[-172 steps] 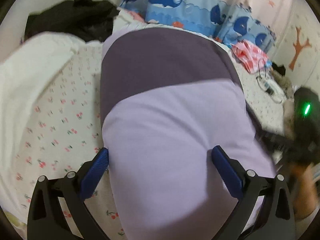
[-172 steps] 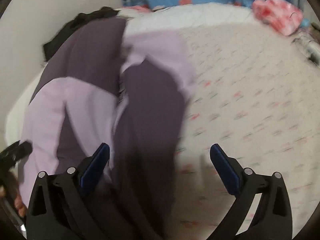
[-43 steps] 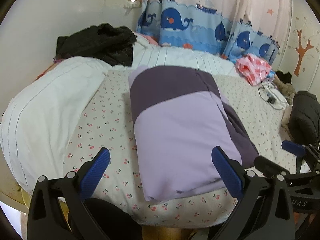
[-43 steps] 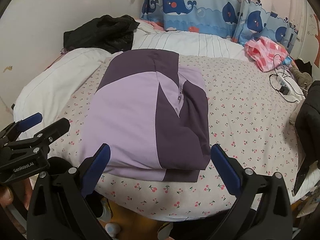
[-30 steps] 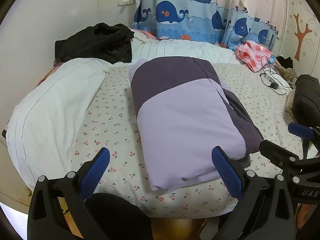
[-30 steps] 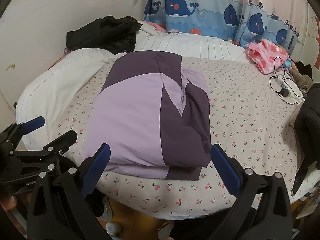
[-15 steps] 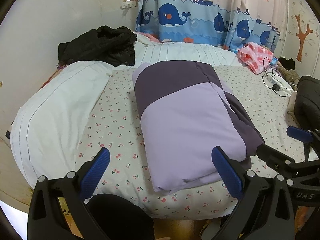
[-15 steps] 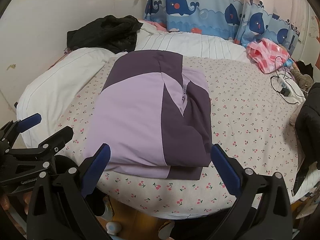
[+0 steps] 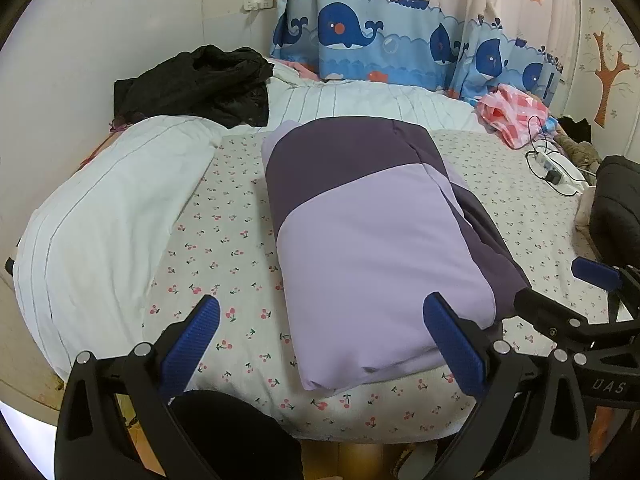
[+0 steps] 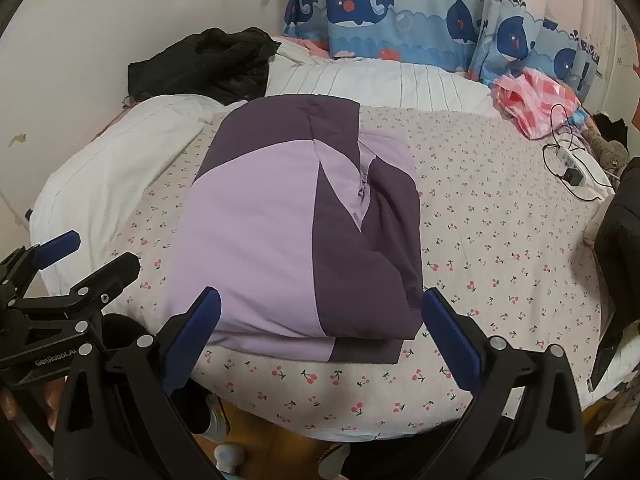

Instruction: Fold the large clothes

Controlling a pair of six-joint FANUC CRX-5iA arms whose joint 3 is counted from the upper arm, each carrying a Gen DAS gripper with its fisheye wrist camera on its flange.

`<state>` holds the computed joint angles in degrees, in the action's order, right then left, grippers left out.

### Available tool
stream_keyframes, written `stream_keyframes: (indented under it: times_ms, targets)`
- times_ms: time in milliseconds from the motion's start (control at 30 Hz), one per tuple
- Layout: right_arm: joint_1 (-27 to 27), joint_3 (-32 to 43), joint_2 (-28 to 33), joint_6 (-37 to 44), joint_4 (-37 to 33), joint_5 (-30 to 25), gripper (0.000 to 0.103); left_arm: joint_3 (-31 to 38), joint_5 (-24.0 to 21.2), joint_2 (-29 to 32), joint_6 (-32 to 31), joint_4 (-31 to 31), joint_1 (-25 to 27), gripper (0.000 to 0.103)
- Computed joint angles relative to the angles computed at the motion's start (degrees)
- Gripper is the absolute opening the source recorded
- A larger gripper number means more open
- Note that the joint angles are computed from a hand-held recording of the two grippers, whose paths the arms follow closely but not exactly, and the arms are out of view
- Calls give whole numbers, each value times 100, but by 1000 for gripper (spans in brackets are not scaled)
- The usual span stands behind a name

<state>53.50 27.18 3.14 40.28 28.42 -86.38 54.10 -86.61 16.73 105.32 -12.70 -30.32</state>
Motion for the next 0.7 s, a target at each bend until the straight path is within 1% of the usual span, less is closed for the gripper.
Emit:
stream_keyframes:
  times_ms: [333, 700]
  targets:
    - [-144, -49, 1, -16, -164, 92, 97, 48, 30, 105, -6, 60, 41, 97]
    - [-134, -64, -9, -31, -174, 95, 97, -33, 122, 29, 63, -94, -27, 97]
